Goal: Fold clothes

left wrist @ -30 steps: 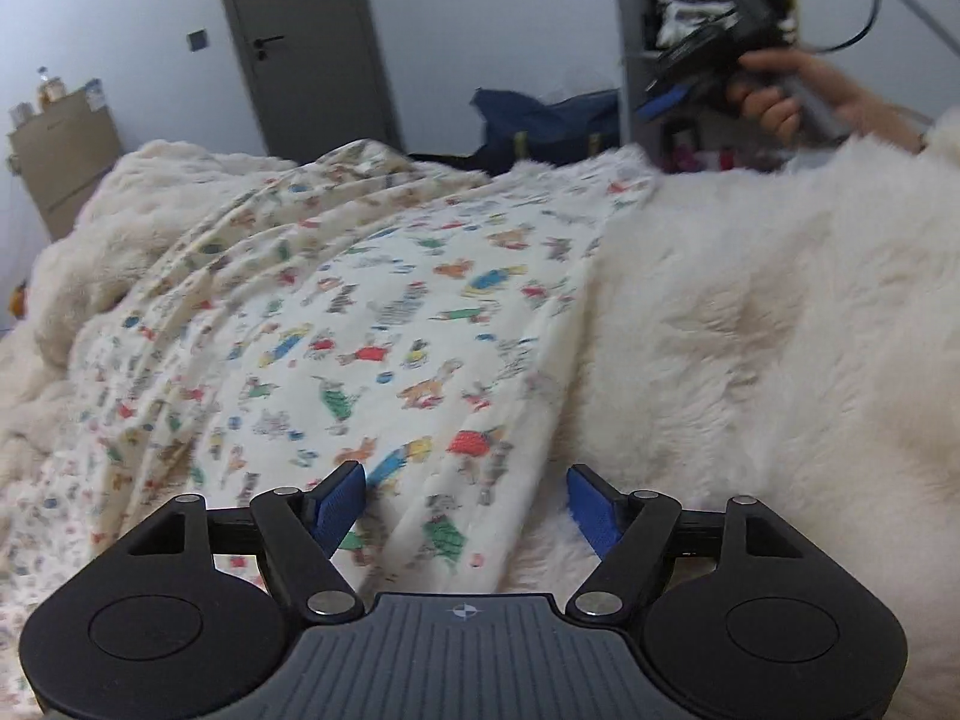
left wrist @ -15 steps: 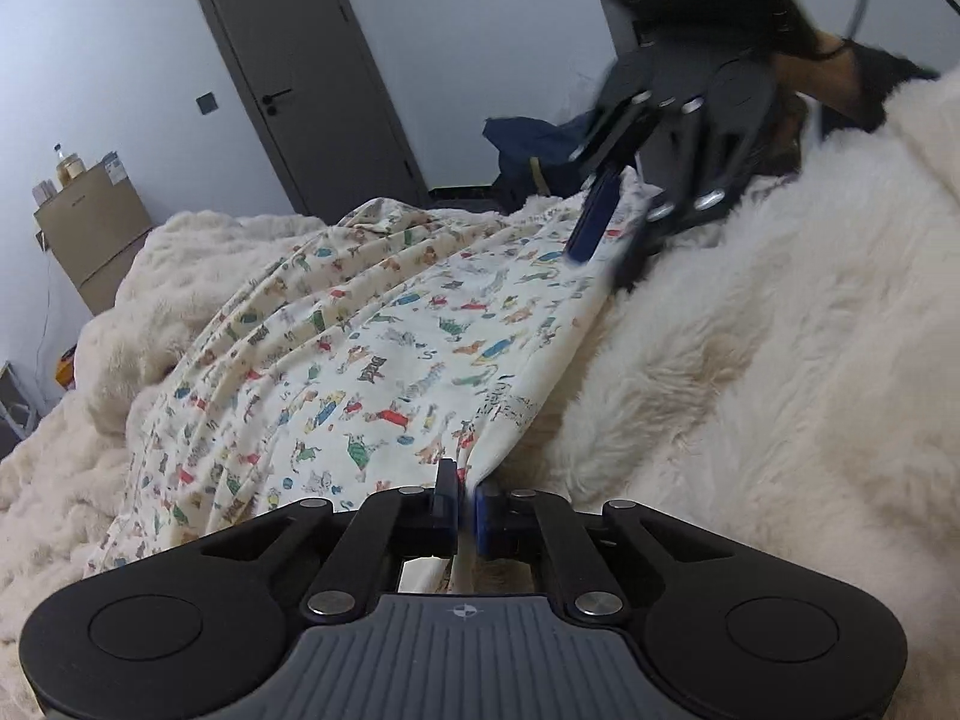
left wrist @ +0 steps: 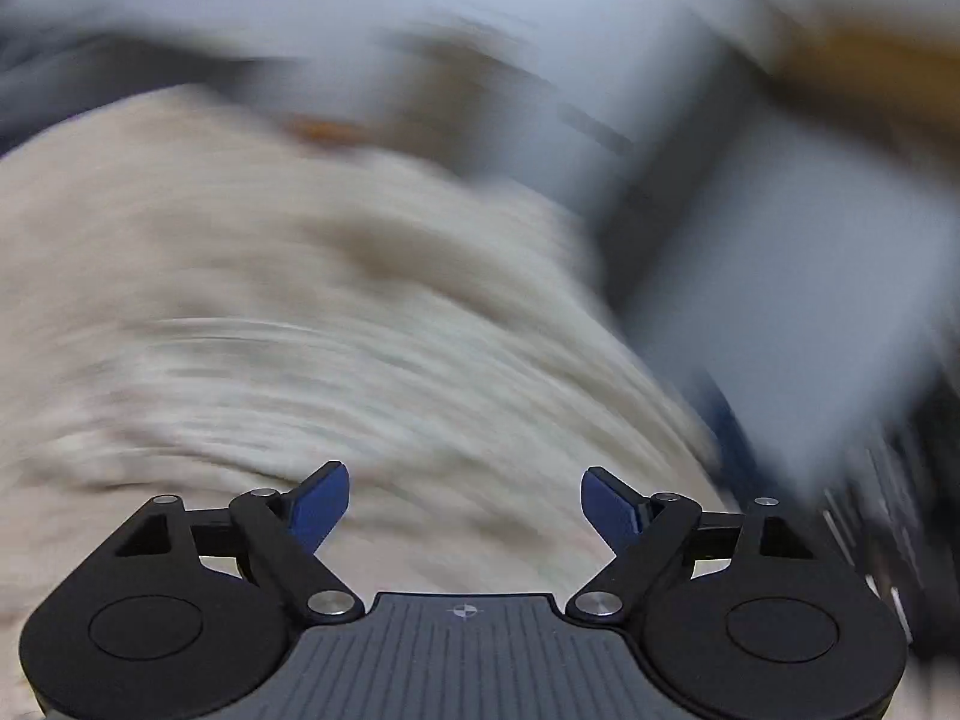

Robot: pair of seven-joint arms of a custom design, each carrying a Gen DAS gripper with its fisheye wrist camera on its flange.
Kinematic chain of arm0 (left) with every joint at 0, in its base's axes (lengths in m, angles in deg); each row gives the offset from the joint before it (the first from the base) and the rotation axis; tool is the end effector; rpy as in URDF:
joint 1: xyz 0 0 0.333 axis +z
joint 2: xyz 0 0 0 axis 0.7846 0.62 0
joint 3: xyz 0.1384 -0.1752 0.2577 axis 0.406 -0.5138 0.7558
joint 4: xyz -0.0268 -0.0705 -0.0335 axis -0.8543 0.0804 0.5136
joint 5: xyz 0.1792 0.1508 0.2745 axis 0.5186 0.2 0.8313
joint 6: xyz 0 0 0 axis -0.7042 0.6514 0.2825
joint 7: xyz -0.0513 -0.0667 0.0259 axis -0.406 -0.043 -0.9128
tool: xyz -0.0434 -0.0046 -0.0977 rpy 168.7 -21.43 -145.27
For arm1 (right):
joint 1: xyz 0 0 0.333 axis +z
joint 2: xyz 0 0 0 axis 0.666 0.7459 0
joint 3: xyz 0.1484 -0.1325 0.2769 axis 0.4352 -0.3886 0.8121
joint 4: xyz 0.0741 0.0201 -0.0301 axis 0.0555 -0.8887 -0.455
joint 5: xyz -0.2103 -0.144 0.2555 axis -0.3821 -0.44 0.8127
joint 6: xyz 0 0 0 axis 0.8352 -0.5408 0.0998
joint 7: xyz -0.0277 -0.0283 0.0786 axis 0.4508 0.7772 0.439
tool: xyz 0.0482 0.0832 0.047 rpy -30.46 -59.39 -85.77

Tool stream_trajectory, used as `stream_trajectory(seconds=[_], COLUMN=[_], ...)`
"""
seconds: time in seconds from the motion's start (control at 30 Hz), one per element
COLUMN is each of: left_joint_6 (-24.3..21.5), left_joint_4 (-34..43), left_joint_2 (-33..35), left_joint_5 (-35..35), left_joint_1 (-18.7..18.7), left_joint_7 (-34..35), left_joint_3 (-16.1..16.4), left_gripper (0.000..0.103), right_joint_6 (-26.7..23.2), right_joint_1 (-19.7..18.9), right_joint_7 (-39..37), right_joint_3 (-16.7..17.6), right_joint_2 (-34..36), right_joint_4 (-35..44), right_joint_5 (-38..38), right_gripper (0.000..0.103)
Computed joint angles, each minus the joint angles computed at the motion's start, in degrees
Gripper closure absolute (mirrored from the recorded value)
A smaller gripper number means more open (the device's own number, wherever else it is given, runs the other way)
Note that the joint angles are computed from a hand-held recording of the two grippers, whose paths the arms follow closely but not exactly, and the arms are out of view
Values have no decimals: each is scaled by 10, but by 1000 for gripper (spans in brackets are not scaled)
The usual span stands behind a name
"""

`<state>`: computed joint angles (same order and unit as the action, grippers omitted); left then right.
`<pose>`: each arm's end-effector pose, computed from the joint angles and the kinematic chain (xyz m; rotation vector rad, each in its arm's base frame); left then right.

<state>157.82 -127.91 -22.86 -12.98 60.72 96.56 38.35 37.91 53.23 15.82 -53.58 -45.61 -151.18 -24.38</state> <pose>0.6795 -0.0136 0.6108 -1.9661 1.7695 -1.5096 0.4933 0.1082 0.7001 -2.2360 0.8254 -0.1772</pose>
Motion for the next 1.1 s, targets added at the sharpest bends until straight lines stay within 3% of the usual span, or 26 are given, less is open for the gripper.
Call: stream_trajectory(seconds=[0.07, 0.1, 0.2, 0.3, 0.33, 0.37, 0.4, 0.43, 0.47, 0.5, 0.53, 0.57, 0.6, 0.7, 0.77, 0.8, 0.93, 1.03, 1.1], left_joint_6=[2, -20, -43, 9, 12, 17, 16, 24, 52, 84, 114, 125, 113, 91, 74, 68, 68, 54, 43], left_joint_4=[73, 106, 163, 171, 179, 184, 200, 201, 190, 174, 156, 147, 145, 132, 123, 113, 78, 58, 56], left_joint_2=[80, 111, 194, 234, 245, 251, 264, 263, 252, 240, 227, 214, 201, 164, 146, 137, 132, 136, 143], left_joint_5=[109, 132, 110, 98, 101, 115, 134, 144, 159, 156, 113, 78, 81, 113, 167, 202, 169, 136, 132], left_joint_1=[-24, -22, 8, 13, 15, 10, 2, 0, -6, 5, 33, 54, 66, 60, 38, 31, 59, 80, 78], left_joint_7=[-173, -222, -316, -327, -325, -331, -340, -345, -360, -360, -330, -309, -320, -356, -406, -436, -432, -394, -374], left_joint_3=[62, 71, 54, 18, 5, 2, 1, -1, 1, -17, -55, -78, -82, -40, 9, 28, 2, -21, -23], left_gripper=[38, 40, 46, 46, 56, 81, 98, 103, 103, 103, 103, 103, 103, 101, 70, 70, 68, 55, 52], right_joint_6=[22, 34, 82, 87, 90, 93, 101, 107, 112, 112, 114, 123, 127, 136, 143, 145, 157, 164, 197], right_joint_1=[-5, -9, -19, -32, -35, -38, -40, -41, -43, -44, -44, -42, -41, -38, -35, -33, -27, -26, -27], right_joint_7=[43, 60, 83, 85, 91, 96, 107, 116, 125, 133, 139, 140, 138, 137, 142, 144, 149, 163, 190], right_joint_3=[-7, -5, 7, 10, 11, 11, 12, 13, 13, 14, 15, 16, 15, 14, 14, 14, 16, 15, 17], right_joint_2=[41, 59, 95, 93, 94, 96, 97, 96, 95, 92, 85, 81, 77, 71, 70, 70, 67, 68, 70], right_joint_4=[31, 41, 49, 31, 28, 25, 19, 15, 12, 11, 9, 6, 6, 7, 9, 10, 8, 9, 4], right_joint_5=[55, 73, 96, 113, 115, 117, 117, 118, 121, 117, 112, 108, 109, 115, 114, 114, 92, 82, 65], right_gripper=[50, 51, 51, 51, 51, 51, 52, 52, 52, 53, 53, 53, 53, 53, 53, 53, 53, 53, 49])
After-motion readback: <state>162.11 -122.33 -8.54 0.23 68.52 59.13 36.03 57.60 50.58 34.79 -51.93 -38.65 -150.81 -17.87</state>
